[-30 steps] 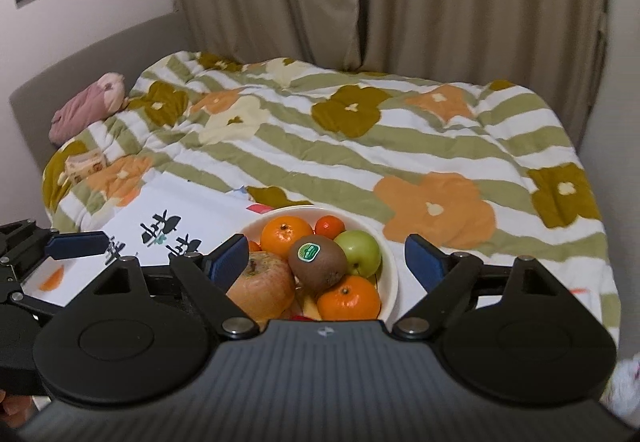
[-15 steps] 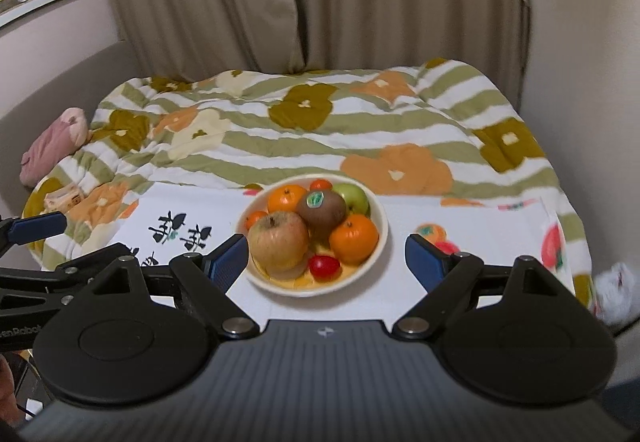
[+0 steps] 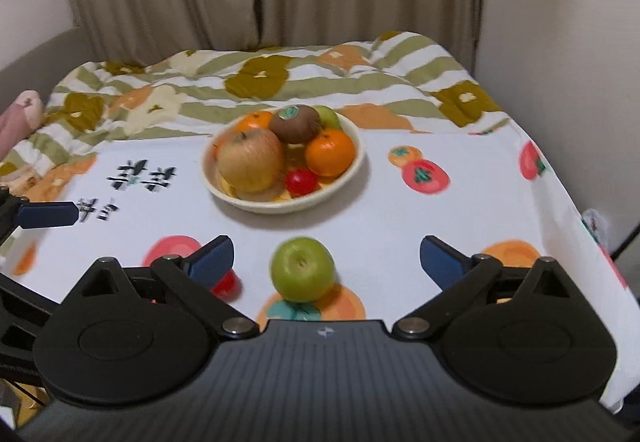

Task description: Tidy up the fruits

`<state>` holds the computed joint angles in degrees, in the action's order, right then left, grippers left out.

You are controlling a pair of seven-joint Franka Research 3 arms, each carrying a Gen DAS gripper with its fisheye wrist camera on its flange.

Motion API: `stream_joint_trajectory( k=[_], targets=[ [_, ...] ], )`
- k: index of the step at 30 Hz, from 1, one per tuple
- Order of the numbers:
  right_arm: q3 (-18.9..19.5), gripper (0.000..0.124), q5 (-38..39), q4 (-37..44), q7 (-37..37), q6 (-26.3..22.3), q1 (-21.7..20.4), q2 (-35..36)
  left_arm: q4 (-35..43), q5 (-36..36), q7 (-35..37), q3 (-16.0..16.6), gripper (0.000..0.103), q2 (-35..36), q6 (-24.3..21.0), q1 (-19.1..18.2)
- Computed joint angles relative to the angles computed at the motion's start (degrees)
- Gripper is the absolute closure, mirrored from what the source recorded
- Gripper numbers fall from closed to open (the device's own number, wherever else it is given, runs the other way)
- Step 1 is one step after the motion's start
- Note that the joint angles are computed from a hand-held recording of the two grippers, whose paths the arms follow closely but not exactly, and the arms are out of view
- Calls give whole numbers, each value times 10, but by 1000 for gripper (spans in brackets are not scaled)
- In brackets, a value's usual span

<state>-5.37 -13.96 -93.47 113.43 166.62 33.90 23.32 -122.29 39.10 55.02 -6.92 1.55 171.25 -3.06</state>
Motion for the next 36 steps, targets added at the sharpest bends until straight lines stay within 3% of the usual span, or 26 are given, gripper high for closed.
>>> stream_joint_trajectory(
  k=[3, 5, 9, 12, 16, 20, 24, 27, 28, 36],
  targets=[
    [-5, 21, 3, -12, 13, 9, 2, 6, 6, -76, 98, -10, 0, 28, 5, 6],
    [-20, 21, -6, -11, 32, 7, 14, 12, 16, -177, 199, -31, 0, 46, -10, 18],
    [-56, 21, -45, -5, 75, 1, 40, 26, 31, -239, 266, -37, 0, 68, -19, 18],
    [-41, 21, -41, 5, 72, -13, 27, 35, 46, -258, 291, -37, 3, 84, -26, 15],
    [-10, 21, -11, 17, 50, -24, 3, 45, 69, -283, 318, -40, 20, 104, -44, 16],
    [-18, 21, -13, 24, 57, -31, 11, 51, 82, -295, 334, -41, 38, 115, -54, 16],
    [0, 21, 6, 33, 34, -40, -2, 56, 87, -316, 354, -47, 41, 121, -55, 21],
    [10, 21, 23, 44, 17, -48, -10, 63, 92, -335, 373, -55, 56, 126, -56, 27],
    [14, 21, 29, 47, 12, -50, -12, 65, 94, -350, 388, -63, 66, 128, -57, 33],
    [21, 23, 53, 79, -22, -65, -16, 86, 93, -348, 387, -52, 66, 131, -46, 24]
  ],
)
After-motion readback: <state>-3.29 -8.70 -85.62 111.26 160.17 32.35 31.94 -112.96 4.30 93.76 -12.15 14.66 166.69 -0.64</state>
